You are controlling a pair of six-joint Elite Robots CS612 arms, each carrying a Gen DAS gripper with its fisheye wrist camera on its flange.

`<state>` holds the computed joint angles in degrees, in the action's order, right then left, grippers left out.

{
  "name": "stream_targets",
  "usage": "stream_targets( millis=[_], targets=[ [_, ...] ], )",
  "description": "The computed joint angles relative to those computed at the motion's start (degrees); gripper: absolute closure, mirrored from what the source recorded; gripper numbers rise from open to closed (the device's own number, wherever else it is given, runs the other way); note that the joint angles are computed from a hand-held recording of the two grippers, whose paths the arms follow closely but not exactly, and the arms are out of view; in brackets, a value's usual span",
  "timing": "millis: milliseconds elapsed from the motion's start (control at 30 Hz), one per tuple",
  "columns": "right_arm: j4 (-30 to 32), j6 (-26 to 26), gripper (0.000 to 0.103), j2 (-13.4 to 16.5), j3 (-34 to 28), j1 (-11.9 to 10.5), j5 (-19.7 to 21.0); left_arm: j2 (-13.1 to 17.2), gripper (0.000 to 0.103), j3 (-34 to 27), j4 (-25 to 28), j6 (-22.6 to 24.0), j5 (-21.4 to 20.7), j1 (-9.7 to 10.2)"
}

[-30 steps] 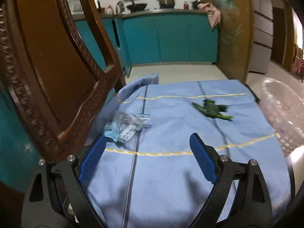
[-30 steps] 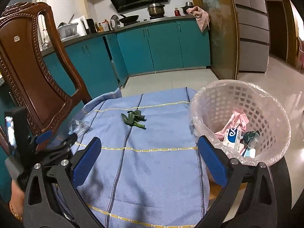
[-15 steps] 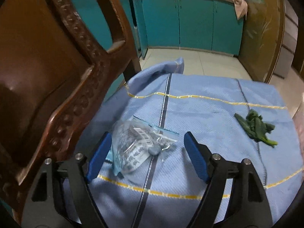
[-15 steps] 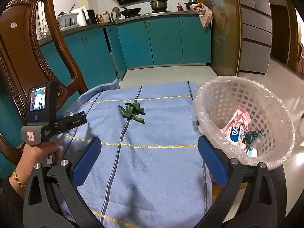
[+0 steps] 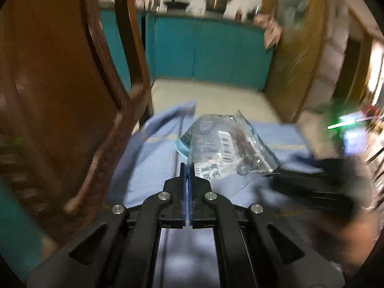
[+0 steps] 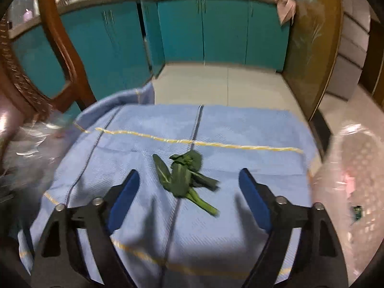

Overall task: Collect trash
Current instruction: 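Grasp the clear barcode bag with the left gripper while the right gripper grasps the green leaves, then drop the clear bag with the left gripper while the right gripper drops the leaves into the wastebasket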

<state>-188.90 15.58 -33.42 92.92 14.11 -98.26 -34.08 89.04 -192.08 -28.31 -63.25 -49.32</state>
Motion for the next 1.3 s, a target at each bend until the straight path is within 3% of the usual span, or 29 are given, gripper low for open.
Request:
stream_targets(
  millis=[100,133,167,233,300,433,667,900,1300],
  targets=[
    [4.43,-1.42,0.056,1.19,-2.47,0.2,-0.99,-1.9,0.101,5.01,-8.26,1.13,-0.46,-1.1],
    [4.86,-1.12,0.076,1.29,-2.56,0.02,-0.32,-2.16,0.101,6.1,-9.8,1.23,-0.49,-1.39],
    [3.62,-0.35,0.086,1.26,-2.15,-0.09,0.21,-2.3,0.101,6.96,-10.88,1.11,-0.65,-1.62],
    [0.69,0.87,0.088,0.5,-0.45,-0.14,0.46,-2.41,0.101,7.86,-11.4,0.88,-0.95,-1.85],
    [-3.16,1.82,0.089,-1.11,2.64,-0.52,3.58,-2.43,0.101,7.88,-11.14,1.32,-1.17,-2.1],
    [-12.26,1.13,0.089,-5.65,10.73,-0.04,4.59,-2.06,0.101,7.12,-9.68,1.26,-2.31,-1.93],
    [-23.03,3.17,0.089,-9.19,20.88,0.89,3.21,-0.89,0.101,4.17,-6.69,3.94,-3.5,-2.08],
    [-25.08,2.89,0.089,-9.17,22.58,1.23,1.92,-0.18,0.101,3.19,-5.48,5.85,-2.98,-2.82],
    [-25.02,3.19,0.089,-9.1,23.03,0.9,3.24,-0.23,0.101,3.63,-4.86,6.24,-2.6,-3.09]
  ],
)
